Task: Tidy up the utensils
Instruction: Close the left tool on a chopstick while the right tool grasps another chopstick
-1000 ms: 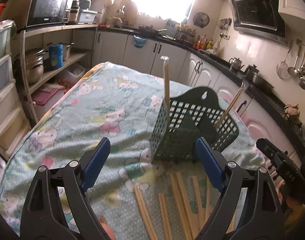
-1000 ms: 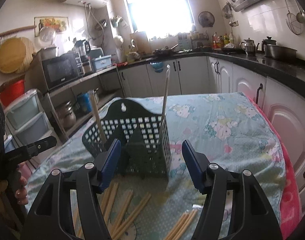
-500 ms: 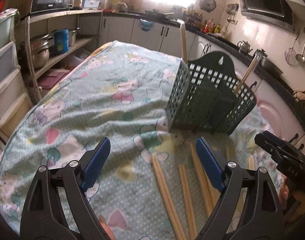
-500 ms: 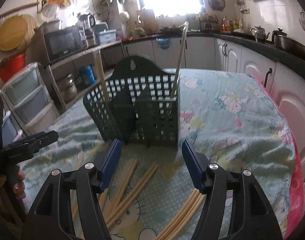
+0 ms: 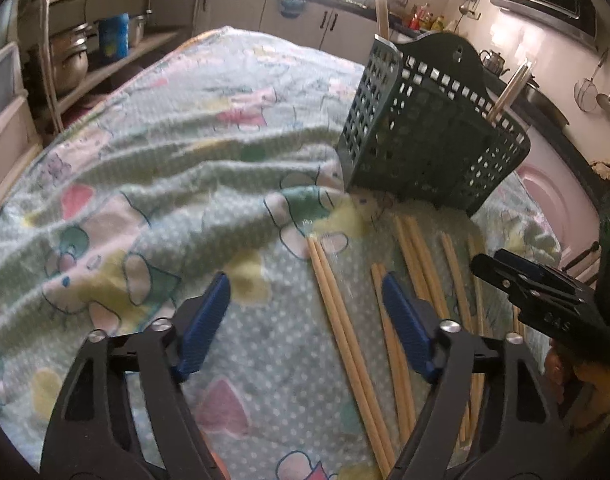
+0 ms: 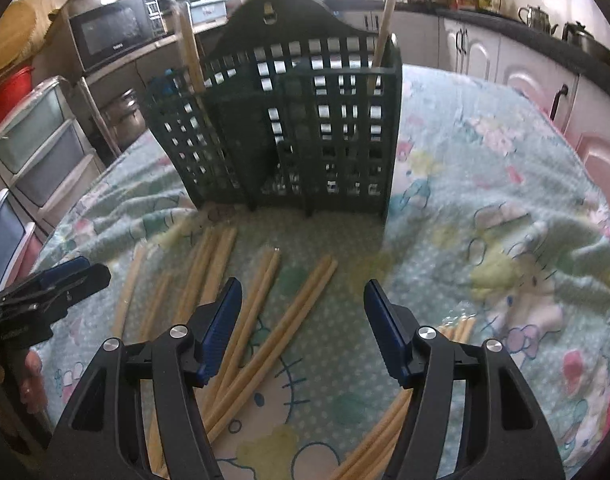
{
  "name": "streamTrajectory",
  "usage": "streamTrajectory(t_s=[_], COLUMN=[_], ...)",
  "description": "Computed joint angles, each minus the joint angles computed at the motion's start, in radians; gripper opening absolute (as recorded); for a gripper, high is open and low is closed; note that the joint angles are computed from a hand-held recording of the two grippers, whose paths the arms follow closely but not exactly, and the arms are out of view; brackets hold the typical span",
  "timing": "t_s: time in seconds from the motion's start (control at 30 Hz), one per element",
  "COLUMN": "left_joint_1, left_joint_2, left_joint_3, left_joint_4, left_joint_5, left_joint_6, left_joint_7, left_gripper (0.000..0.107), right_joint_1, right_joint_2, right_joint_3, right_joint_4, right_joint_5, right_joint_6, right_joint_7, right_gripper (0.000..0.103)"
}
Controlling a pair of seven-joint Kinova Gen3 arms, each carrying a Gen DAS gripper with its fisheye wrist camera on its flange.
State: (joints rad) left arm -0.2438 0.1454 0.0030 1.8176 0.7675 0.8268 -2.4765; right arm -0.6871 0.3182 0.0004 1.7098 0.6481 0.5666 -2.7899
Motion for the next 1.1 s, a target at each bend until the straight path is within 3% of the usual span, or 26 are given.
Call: streamTrajectory(t_s=[0.1,0.27,0.43,0.53,0.57,0.67,0.87,1.1], left_joint_1=[0.010,0.022,0.058,0.080,0.082,0.058,0.014,-0.019], left_joint_2=[0.018,0.036,0.065,0.081,0.086,0.102,0.064,-0.024], left_joint_3=[0.004,0.017,0.030,0.038,0.042,0.057,0.068,0.025], left_joint_4=[-0.014,-0.043,-0.090,-0.120,-0.130,-0.156,-0.159,-0.179], left_joint_5=[-0.028,-0.054,-0.127,-0.184,-0.195,-0.169,-0.064,0.101], left_joint_6=[0.014,0.035,0.026,0.016,0.016,0.053,0.089,0.163], left_joint_7=[0.025,0.056,0.150,0.209,0.219,0.213,0.127,-0.003], left_gripper=[0.050,0.036,0.029,0.021,0.014,0.004,0.001,0.001], right_joint_1=[0.041,0.032,0.055,0.083,0.093,0.127,0.151,0.111], right_joint_2=[0.026,0.049,0.037,0.020,0.013,-0.021,-0.113,-0.191], right_joint_3=[-0.030,-0.003,-0.005,-0.012,-0.015,-0.022,-0.029,-0.030], right_joint_4=[-0.038,-0.065,-0.049,-0.030,-0.021,0.015,0.089,0.097], right_joint_5=[-0.073,-0.102,-0.127,-0.166,-0.179,-0.227,-0.245,-0.129], right_joint_6=[0.025,0.050,0.025,-0.004,-0.019,-0.069,-0.188,-0.221], right_joint_7=[0.064,0.083,0.123,0.154,0.164,0.198,0.259,0.221], right_gripper=[0.052,0.033,0.013,0.011,0.011,0.010,0.008,0.006])
